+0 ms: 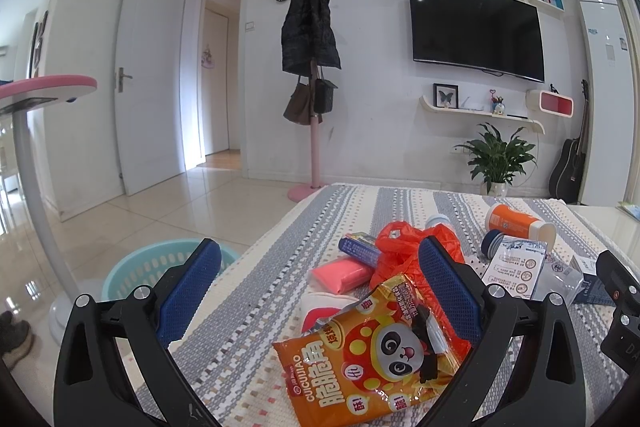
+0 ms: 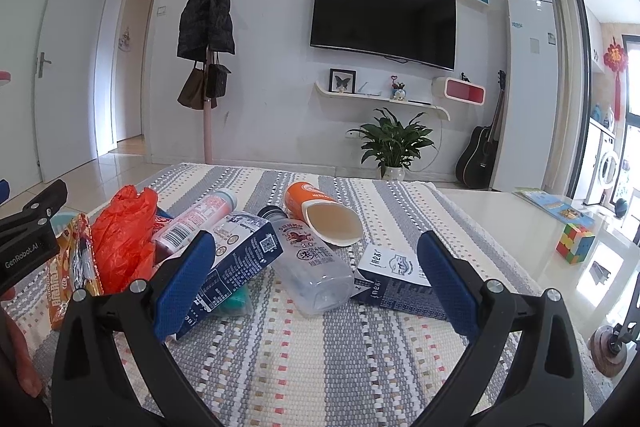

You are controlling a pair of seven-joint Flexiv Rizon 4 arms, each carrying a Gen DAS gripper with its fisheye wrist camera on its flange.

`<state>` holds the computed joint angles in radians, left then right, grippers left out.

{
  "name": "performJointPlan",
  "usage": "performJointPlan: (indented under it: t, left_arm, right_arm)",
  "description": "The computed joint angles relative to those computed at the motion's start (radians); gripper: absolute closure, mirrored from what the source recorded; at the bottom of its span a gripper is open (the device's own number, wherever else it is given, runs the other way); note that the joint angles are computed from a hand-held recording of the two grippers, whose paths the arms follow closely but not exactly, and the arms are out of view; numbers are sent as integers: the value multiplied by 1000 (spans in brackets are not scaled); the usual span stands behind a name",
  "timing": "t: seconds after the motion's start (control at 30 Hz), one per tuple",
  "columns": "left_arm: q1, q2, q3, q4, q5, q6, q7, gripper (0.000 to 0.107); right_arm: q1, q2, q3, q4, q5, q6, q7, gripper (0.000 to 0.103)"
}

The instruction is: Collect trash

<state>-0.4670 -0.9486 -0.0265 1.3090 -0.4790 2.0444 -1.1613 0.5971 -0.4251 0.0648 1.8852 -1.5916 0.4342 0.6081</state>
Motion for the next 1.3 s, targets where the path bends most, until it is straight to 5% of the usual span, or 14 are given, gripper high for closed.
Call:
performJointPlan:
  t: [1.13, 1.3]
  left_arm:
    - [2, -1, -2, 0, 2, -2, -8, 11]
    - [69, 26, -73, 43, 90, -16, -43, 11]
  right_arm:
    - [4, -9, -5, -1, 8, -18, 56, 7]
    - [-8, -7, -2, 0, 26, 7, 105, 7]
